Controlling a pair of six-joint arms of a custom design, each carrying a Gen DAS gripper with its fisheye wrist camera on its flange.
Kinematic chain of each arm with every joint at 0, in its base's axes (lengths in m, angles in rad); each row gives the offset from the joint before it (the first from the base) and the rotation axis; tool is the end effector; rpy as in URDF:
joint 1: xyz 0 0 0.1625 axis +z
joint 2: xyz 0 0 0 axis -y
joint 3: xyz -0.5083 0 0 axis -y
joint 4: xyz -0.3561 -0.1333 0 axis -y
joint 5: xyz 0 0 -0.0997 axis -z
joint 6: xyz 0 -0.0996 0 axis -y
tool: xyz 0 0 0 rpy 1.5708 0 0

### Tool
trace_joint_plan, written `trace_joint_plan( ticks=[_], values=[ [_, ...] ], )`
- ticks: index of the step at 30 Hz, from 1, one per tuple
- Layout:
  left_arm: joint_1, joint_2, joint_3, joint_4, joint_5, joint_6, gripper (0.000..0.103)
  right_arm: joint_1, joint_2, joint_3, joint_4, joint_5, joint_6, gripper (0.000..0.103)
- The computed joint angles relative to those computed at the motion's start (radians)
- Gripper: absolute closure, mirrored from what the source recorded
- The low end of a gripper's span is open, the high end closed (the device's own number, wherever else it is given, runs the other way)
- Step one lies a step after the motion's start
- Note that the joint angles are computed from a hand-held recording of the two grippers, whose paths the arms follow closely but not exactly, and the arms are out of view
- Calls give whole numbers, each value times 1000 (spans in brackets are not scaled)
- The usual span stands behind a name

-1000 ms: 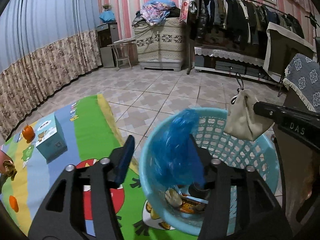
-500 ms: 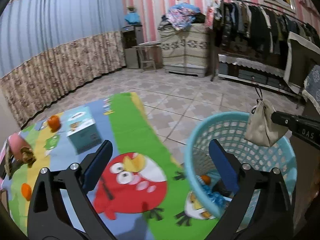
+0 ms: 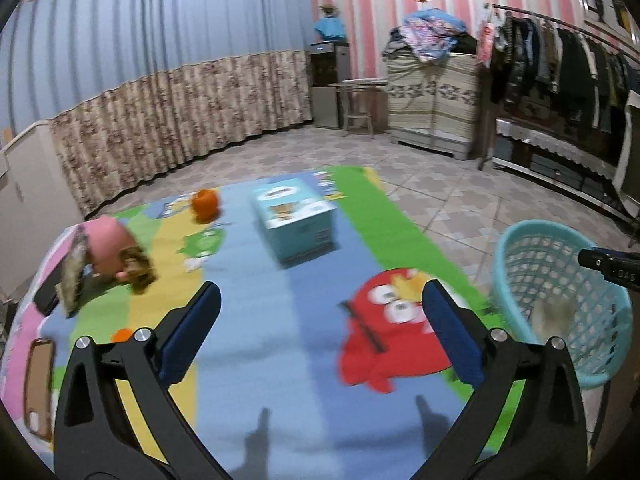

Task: Collect trash
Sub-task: 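Grasp the flat orange lid with the left tool, then grasp the brown crumpled paper with the right tool while the left holds the lid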

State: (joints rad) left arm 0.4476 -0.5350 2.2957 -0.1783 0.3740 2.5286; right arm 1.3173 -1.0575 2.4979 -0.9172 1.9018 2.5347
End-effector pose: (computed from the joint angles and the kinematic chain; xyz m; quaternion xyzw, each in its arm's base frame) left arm -0.1455 -0.3206 0.0367 0.2117 0.7987 -0.4268 0.3677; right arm 0.0155 -0.3425 0.1188 0.0690 -0.8553 0.3889 0.3354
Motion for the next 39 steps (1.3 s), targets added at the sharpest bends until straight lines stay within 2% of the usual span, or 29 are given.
trace_joint_plan(
  ticks=[3, 4, 7, 9, 12, 16, 18, 21, 25, 26, 31, 33, 39],
  values=[
    [8, -23, 54, 32, -39, -74, 6, 24, 22, -2, -24, 34, 2, 42],
    [11, -28, 67, 42, -46, -95, 6, 36, 31, 3, -48, 51, 2, 34],
    [29, -47, 126, 74, -82, -179, 6, 62, 36, 25, -109, 65, -12, 22],
    [63, -86, 163, 78, -94, -198, 6, 101, 56, 42, -171, 74, -25, 20],
    [157, -210, 181, 24, -55, -58, 6, 171, 103, 52, -256, 111, -49, 9],
    [269, -284, 177, -17, -41, 76, 6, 277, 188, 27, -330, 195, -70, 9],
    [310, -306, 165, -27, -26, 134, 6, 319, 227, -1, -320, 215, -56, 9],
    [351, -313, 140, -14, -1, 162, 6, 359, 271, -37, -277, 225, -18, 9],
    [386, -298, 106, 17, 32, 184, 6, 380, 308, -81, -201, 230, 19, 9],
    [400, -300, 92, 32, 45, 195, 8, 381, 319, -86, -196, 232, 20, 9],
    [467, -311, 34, 90, 126, 247, 37, 385, 343, -109, -170, 237, 53, 9],
    [480, -317, 25, 91, 147, 265, 40, 369, 336, -110, -149, 214, 85, 9],
    [488, -340, 27, 68, 180, 313, 59, 332, 333, -118, -104, 171, 150, 9]
  ],
)
